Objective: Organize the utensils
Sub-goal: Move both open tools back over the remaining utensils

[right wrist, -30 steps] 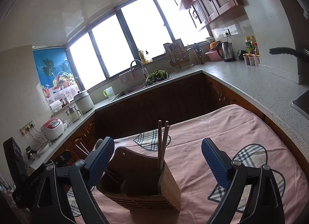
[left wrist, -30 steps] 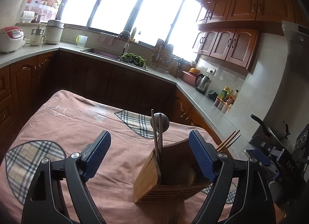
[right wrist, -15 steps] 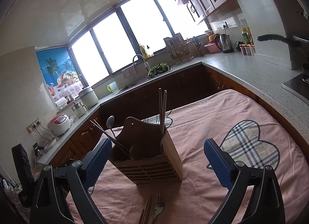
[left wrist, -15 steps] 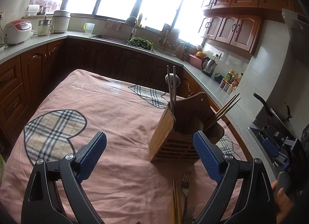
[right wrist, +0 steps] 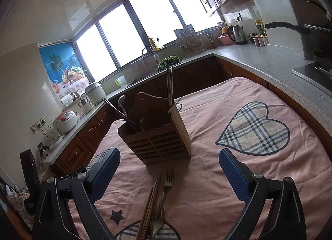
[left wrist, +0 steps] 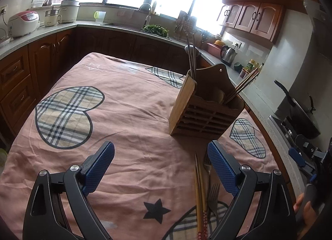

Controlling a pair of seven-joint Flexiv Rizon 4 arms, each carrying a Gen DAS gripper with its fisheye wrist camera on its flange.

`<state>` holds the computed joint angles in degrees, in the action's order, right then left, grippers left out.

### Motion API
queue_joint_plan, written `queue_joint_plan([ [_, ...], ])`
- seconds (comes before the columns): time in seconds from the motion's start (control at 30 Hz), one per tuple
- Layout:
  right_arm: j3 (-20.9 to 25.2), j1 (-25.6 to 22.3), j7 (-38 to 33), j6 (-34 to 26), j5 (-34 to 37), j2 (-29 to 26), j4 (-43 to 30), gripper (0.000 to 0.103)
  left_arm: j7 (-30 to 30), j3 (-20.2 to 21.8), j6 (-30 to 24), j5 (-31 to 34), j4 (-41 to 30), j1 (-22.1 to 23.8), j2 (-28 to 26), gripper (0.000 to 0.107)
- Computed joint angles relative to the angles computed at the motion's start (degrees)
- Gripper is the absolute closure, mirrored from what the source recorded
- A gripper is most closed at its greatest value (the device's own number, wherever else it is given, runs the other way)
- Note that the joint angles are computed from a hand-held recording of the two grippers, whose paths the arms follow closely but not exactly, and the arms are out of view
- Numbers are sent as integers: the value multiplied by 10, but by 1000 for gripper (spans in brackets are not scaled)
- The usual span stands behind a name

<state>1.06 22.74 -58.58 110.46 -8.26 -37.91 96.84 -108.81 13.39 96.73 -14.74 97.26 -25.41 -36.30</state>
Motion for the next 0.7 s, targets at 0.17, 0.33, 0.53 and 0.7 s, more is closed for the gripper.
queue_joint_plan([
  [0.17, -1, 5, -1, 9, 12, 10, 29, 6, 3, -9, -19, 7, 6, 0, 1, 13],
  [0.33, -3, 10, -7, 17, 21, 17, 50, 6, 5, -26, -31, 23, 8, 9, 0, 13],
  [0.53, -3, 12, -12, 20, 26, 21, 64, 6, 6, -42, -56, 39, -2, 17, -6, 13],
  [0.7, 4, 6, -12, 18, 25, 21, 70, 6, 6, -48, -88, 55, -21, 20, -15, 14],
])
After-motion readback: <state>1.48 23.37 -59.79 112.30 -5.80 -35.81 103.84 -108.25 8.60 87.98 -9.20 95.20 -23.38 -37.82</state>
